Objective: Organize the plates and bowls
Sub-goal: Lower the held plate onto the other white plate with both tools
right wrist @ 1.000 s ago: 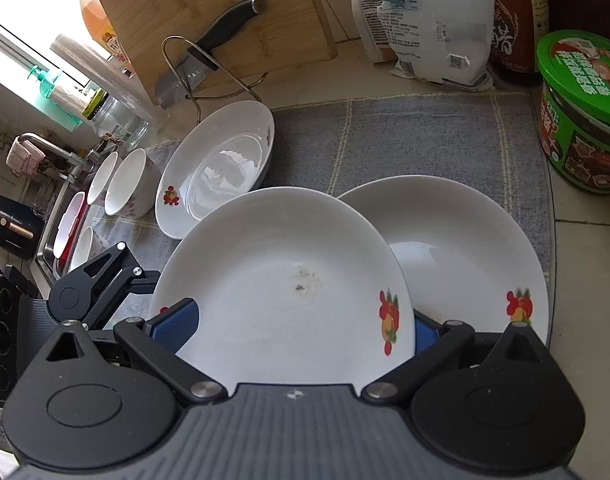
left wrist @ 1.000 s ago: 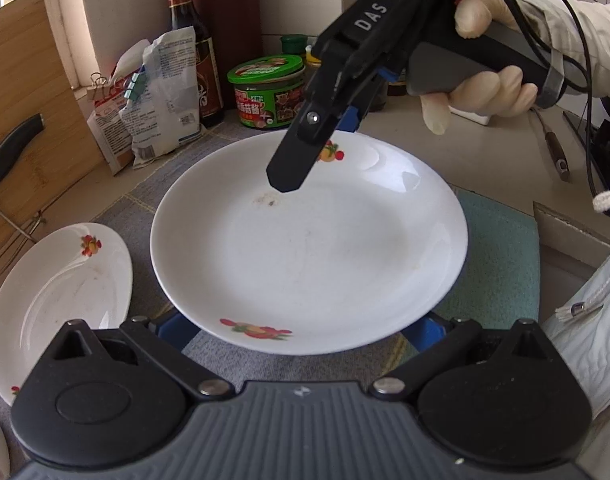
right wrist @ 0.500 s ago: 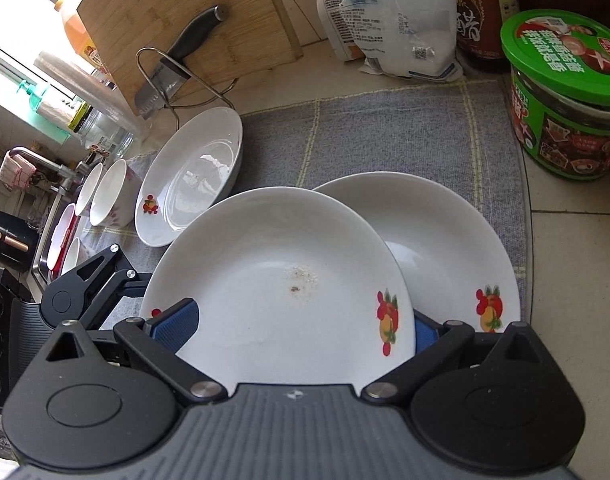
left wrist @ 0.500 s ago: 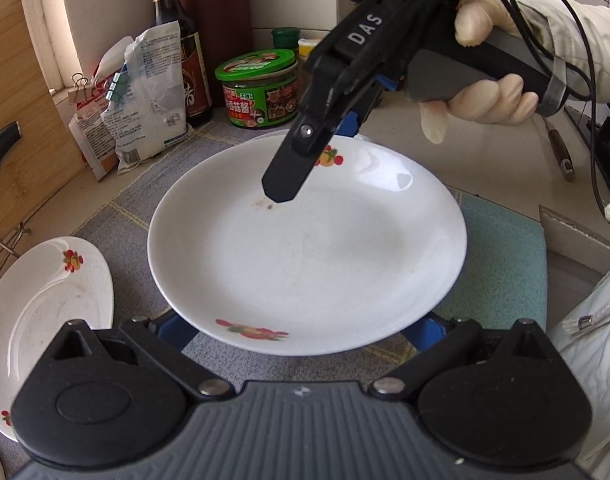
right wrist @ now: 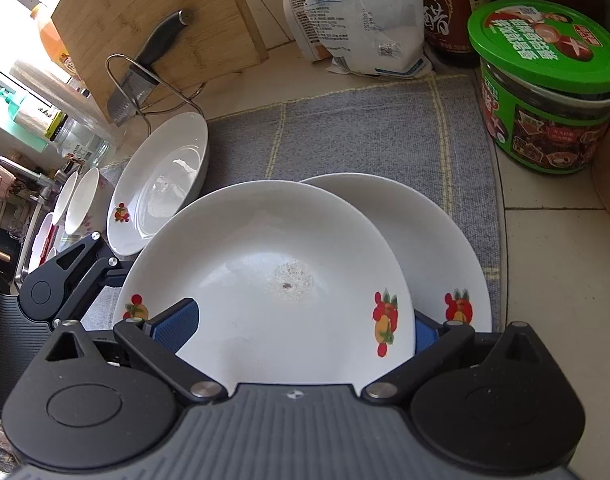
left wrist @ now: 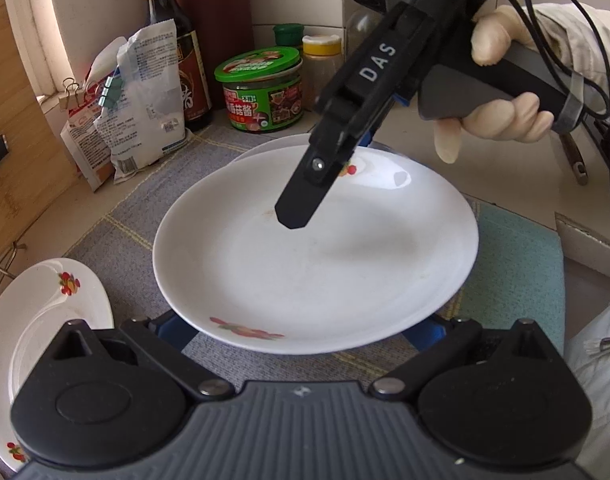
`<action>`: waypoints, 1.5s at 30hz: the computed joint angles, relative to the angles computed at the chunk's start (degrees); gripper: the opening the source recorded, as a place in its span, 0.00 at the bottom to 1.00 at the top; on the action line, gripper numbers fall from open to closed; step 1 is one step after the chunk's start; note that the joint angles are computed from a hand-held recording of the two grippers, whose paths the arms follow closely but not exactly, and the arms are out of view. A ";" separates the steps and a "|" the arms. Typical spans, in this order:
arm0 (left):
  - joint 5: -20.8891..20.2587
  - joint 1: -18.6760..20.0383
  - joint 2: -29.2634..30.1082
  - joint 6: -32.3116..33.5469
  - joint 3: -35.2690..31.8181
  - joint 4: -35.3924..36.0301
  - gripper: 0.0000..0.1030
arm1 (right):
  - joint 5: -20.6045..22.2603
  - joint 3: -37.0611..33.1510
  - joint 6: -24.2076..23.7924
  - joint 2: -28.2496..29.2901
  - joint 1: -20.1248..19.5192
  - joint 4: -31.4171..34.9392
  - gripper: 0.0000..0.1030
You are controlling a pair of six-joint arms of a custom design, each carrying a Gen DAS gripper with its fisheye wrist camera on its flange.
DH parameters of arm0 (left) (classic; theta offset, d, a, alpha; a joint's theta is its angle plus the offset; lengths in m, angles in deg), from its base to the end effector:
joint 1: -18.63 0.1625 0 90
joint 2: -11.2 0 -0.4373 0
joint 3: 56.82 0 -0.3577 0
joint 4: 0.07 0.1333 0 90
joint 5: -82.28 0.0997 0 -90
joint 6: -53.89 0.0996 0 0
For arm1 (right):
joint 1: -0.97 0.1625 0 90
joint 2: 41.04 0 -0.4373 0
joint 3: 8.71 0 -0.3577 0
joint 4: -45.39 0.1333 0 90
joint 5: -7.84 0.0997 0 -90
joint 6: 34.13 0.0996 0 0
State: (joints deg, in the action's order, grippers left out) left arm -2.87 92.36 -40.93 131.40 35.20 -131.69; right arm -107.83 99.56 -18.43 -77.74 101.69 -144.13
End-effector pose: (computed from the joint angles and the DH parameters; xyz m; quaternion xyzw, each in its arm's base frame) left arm -0.0448 -0.6594 0.1821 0.7289 0.6832 0.0086 0.0441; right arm 0.1990 -0.5667 0.0519 -0.0947 -0.9429 0.2785 0.1561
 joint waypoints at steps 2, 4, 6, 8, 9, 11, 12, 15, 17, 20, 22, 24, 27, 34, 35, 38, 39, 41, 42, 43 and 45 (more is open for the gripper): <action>0.00 -0.05 0.47 -0.26 -0.57 0.48 1.00 | -0.22 0.06 0.30 0.03 -0.04 -0.09 1.00; -0.09 -0.03 0.79 -0.53 -1.22 1.45 1.00 | -0.49 0.15 0.38 0.04 0.04 -0.05 1.00; 0.23 -0.15 0.95 -0.22 -1.49 2.02 1.00 | -0.40 0.38 0.60 -0.06 -0.01 -0.02 1.00; 0.61 -0.28 1.04 -0.09 -1.72 2.53 1.00 | -0.29 0.66 0.63 -0.12 -0.05 -0.30 1.00; 0.70 -0.29 1.05 0.06 -1.77 2.63 1.00 | -0.28 0.80 0.57 -0.15 -0.02 -0.45 1.00; 1.01 -0.35 0.92 0.67 -1.53 2.48 1.00 | -0.21 0.92 0.71 -0.21 -0.02 -0.49 1.00; 1.24 -0.42 0.87 1.12 -1.35 2.26 1.00 | -0.28 0.98 0.84 -0.27 0.02 -0.37 1.00; 1.68 -0.53 0.80 2.25 -1.10 1.98 0.99 | -0.33 1.05 1.17 -0.31 0.12 -0.16 1.00; 1.94 -0.57 0.96 2.36 -1.52 2.71 0.99 | -0.20 1.14 1.31 -0.41 0.13 0.05 1.00; 1.86 -0.56 1.02 2.08 -1.83 2.89 0.99 | -0.31 1.60 1.72 -0.59 0.19 -0.10 1.00; 1.90 -0.60 1.19 1.40 -2.30 3.56 0.99 | -0.74 1.90 2.04 -0.71 0.21 -0.31 1.00; 2.19 -0.64 1.10 2.04 -1.76 2.78 0.99 | -0.66 2.48 2.36 -1.02 0.08 -0.72 1.00; 1.87 -0.61 0.92 2.13 -1.51 2.80 0.99 | -1.15 2.86 2.61 -1.15 0.29 -0.70 1.00; 1.77 -0.74 0.75 2.38 -1.16 2.59 0.99 | -1.04 3.78 3.35 -1.51 0.51 -1.48 1.00; 1.78 -0.74 0.82 2.13 -1.29 2.83 0.99 | -1.00 3.93 3.37 -1.56 0.52 -1.67 1.00; 1.76 -0.67 0.82 1.56 -1.37 3.02 0.99 | -0.68 4.52 3.67 -1.78 0.52 -2.44 1.00; 1.61 -0.65 0.80 1.40 -1.47 3.30 0.99 | -0.66 4.73 3.75 -1.91 0.52 -2.57 1.00; 1.33 -0.68 0.62 1.42 -1.38 3.28 0.99 | -0.83 4.95 3.81 -2.03 0.62 -2.74 1.00; 1.34 -0.70 0.59 1.11 -1.46 3.50 0.99 | -1.04 5.09 3.90 -2.07 0.68 -2.91 1.00; 1.14 -0.65 0.62 0.90 -1.69 3.95 0.99 | -1.34 5.21 4.10 -2.13 0.74 -3.05 1.00; 1.06 -0.61 0.72 0.87 -1.82 3.92 0.99 | -1.60 5.55 4.29 -2.20 0.72 -3.88 1.00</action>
